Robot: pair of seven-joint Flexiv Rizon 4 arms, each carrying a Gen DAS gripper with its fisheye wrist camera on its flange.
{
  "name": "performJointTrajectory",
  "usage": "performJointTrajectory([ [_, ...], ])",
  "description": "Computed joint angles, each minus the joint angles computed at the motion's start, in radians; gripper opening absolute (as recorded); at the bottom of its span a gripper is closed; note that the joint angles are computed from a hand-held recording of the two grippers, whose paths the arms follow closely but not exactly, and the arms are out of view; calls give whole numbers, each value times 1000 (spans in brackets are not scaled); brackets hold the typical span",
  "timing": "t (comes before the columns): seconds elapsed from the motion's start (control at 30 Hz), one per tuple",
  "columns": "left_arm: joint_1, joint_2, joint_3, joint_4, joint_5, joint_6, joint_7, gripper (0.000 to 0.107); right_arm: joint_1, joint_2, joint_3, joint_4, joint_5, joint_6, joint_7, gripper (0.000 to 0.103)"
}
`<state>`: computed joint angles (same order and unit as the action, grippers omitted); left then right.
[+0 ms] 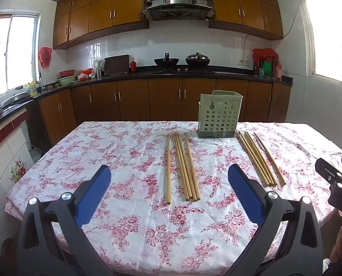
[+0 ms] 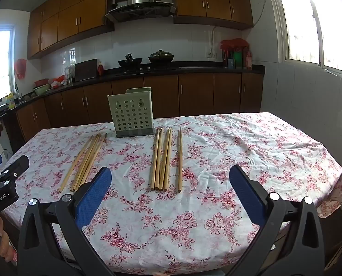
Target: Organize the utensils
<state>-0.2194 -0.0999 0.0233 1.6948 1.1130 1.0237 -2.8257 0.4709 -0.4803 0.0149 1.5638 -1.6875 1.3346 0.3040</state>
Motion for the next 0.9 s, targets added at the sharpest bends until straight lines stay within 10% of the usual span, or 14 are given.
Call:
performJointTrajectory([
  [0.9,0,-5,1,-1,-1,5,2,99,-3,0,3,0,-10,0,10,101],
])
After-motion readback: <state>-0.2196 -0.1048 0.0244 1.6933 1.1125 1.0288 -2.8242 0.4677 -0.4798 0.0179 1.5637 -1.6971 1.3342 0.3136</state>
